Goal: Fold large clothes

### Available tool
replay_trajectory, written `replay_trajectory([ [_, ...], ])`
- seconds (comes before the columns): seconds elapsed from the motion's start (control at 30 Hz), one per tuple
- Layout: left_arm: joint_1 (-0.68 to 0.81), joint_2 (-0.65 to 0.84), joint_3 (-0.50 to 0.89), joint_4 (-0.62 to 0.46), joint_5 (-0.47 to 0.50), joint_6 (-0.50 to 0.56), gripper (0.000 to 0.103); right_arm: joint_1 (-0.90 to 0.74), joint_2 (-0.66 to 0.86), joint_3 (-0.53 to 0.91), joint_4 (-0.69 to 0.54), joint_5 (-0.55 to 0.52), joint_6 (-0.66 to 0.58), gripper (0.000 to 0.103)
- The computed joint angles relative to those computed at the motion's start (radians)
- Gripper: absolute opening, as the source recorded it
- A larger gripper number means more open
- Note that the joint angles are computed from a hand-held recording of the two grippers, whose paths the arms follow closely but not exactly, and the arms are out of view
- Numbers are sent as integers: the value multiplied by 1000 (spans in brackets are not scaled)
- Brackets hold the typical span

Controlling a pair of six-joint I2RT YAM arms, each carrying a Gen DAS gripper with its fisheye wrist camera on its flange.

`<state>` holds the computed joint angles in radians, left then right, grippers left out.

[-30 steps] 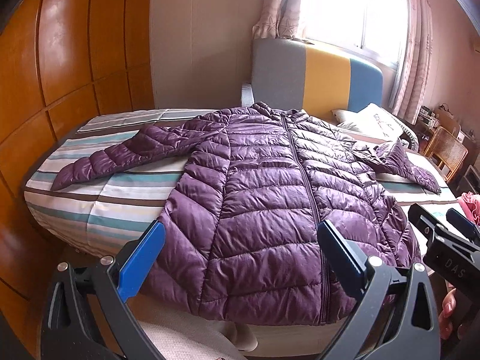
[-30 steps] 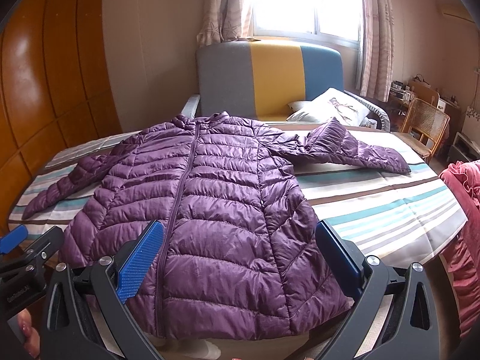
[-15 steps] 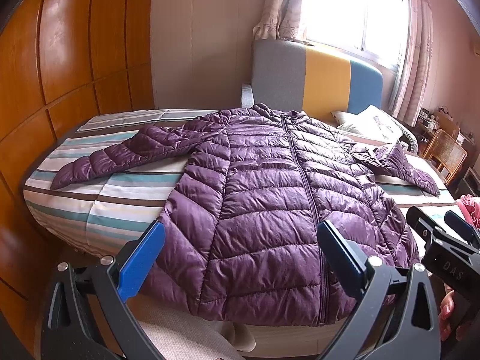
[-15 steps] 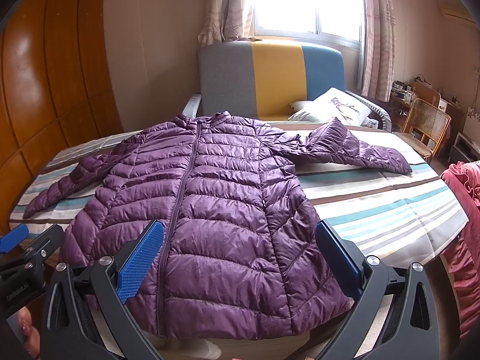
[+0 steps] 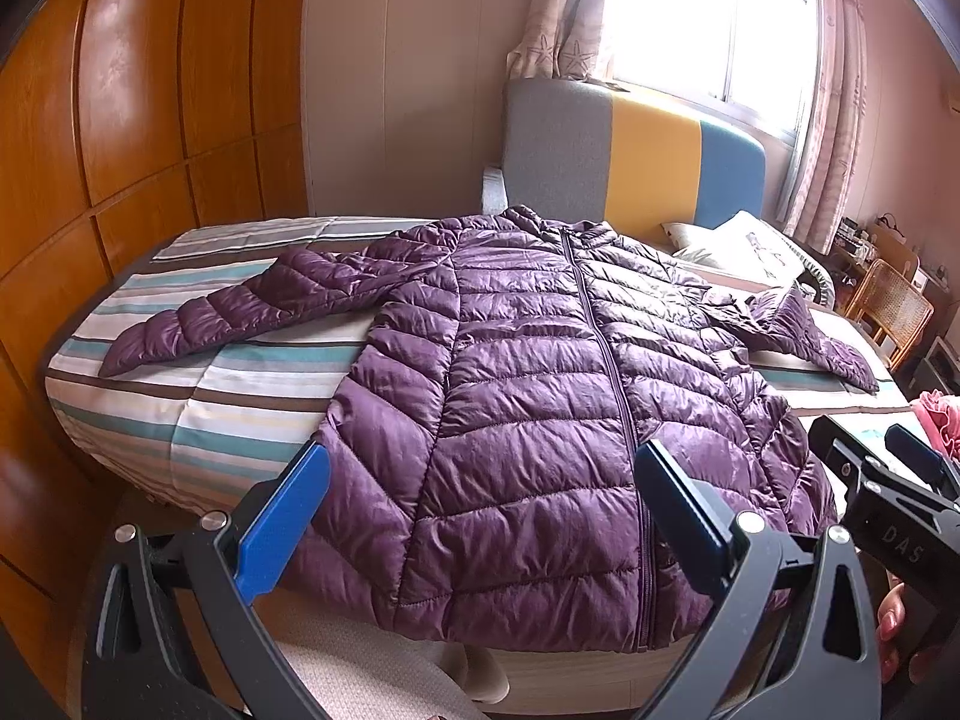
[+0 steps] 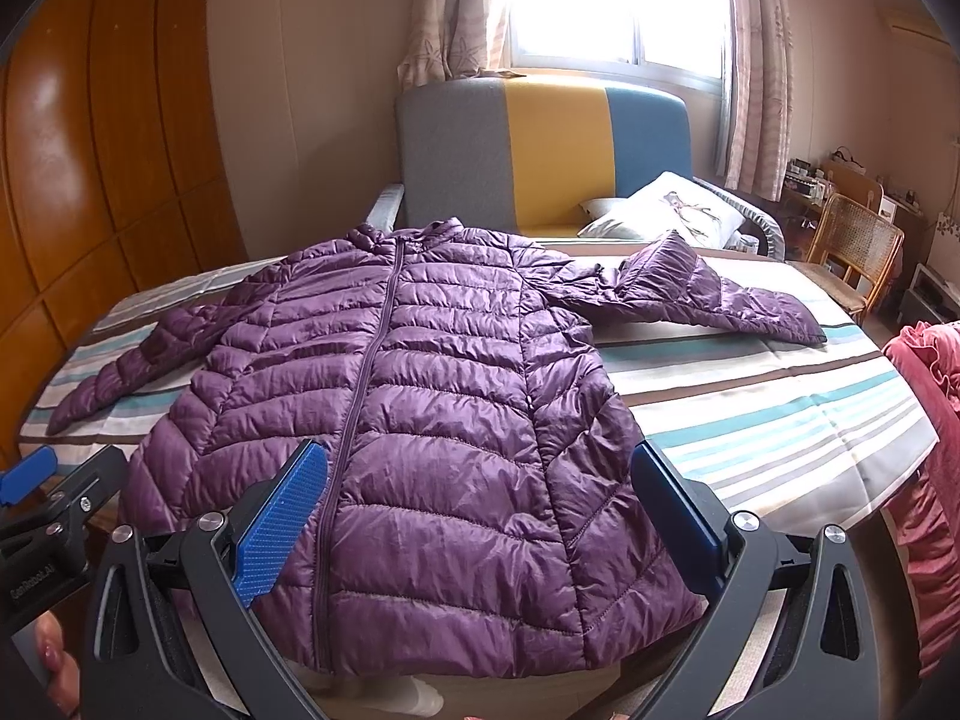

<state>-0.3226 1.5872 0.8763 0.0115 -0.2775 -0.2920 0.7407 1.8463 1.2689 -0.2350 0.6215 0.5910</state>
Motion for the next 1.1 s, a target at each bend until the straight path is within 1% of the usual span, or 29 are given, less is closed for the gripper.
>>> replay_trajectory([
  [0.5, -5, 10, 1, -1, -1, -7, 101, -3, 7, 4, -7, -5, 4, 100],
  [0.63, -1, 31, 6, 14, -15, 5, 101, -21, 10, -1, 4, -33, -6, 100],
  [0.7, 10, 48, 4, 36, 7, 21, 101, -47, 12, -10, 34, -76, -24, 100],
  [0.77, 19, 74, 12, 50, 25, 40, 101, -95, 5, -40, 97, -178, -49, 100],
  [0.83, 24, 106, 33, 47, 14, 55, 101, -137, 10, -51, 128, -232, -46, 100],
  [0.9, 31, 151, 77, 31, 3, 69, 101, -194, 10, -85, 200, -297, -51, 100],
  [1.0, 50, 215, 145, 13, 3, 75, 101, -299, 48, -68, 194, -365, -17, 100],
  [1.07, 66, 267, 202, 1, 7, 75, 101, -373, 90, -33, 154, -409, 21, 100],
  [1.1, 70, 297, 234, -5, 0, 79, 101, -428, 131, 8, 106, -454, 46, 100],
])
